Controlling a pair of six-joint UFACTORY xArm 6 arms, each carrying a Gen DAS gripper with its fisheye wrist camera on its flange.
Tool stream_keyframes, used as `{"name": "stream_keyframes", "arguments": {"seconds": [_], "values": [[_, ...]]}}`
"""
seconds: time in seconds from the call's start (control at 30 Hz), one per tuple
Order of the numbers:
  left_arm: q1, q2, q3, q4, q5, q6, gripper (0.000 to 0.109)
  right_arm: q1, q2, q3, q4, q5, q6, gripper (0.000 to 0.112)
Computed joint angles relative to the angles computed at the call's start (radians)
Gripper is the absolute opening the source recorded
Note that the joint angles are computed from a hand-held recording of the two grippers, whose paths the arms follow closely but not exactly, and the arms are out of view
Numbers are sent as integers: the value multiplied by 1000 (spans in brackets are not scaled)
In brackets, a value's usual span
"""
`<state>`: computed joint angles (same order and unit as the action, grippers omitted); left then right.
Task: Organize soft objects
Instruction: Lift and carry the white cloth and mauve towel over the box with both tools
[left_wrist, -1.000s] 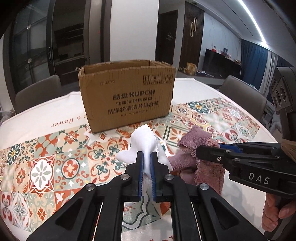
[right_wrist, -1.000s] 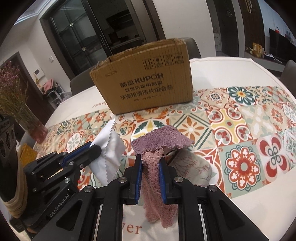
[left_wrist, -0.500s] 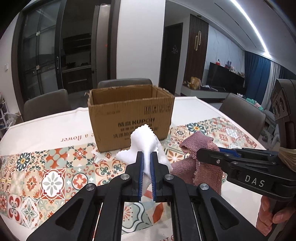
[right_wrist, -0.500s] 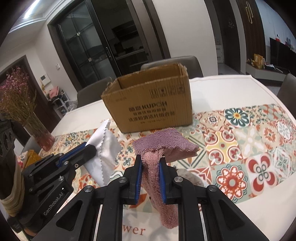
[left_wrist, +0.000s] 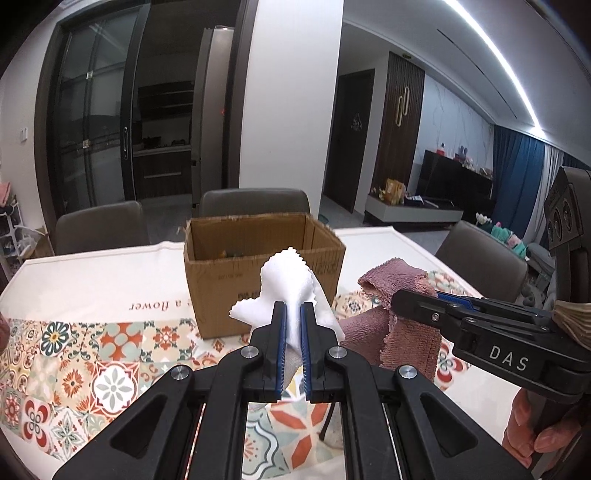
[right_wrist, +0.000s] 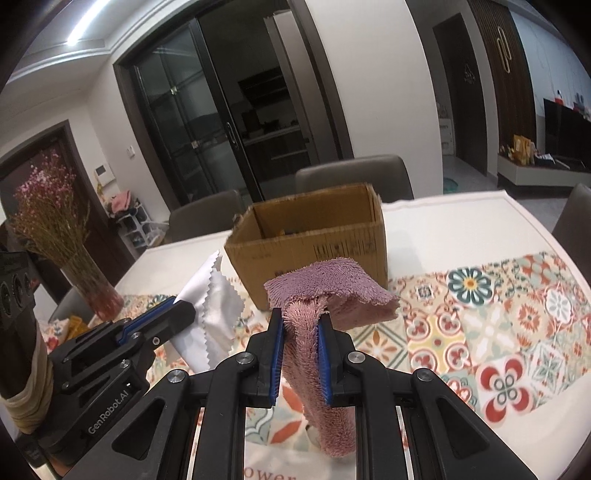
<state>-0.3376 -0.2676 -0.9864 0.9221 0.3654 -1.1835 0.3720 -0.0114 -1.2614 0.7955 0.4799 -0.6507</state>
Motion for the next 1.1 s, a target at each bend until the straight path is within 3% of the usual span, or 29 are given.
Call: {"name": "stream_keyframes", "arguments": {"seconds": [0.57, 1.1], "values": [[23, 88, -183, 77, 25, -13, 9, -12, 106, -222, 47, 24, -95, 18], [84, 240, -397, 59, 11, 56, 9, -6, 318, -545, 2, 47, -88, 18]]}}
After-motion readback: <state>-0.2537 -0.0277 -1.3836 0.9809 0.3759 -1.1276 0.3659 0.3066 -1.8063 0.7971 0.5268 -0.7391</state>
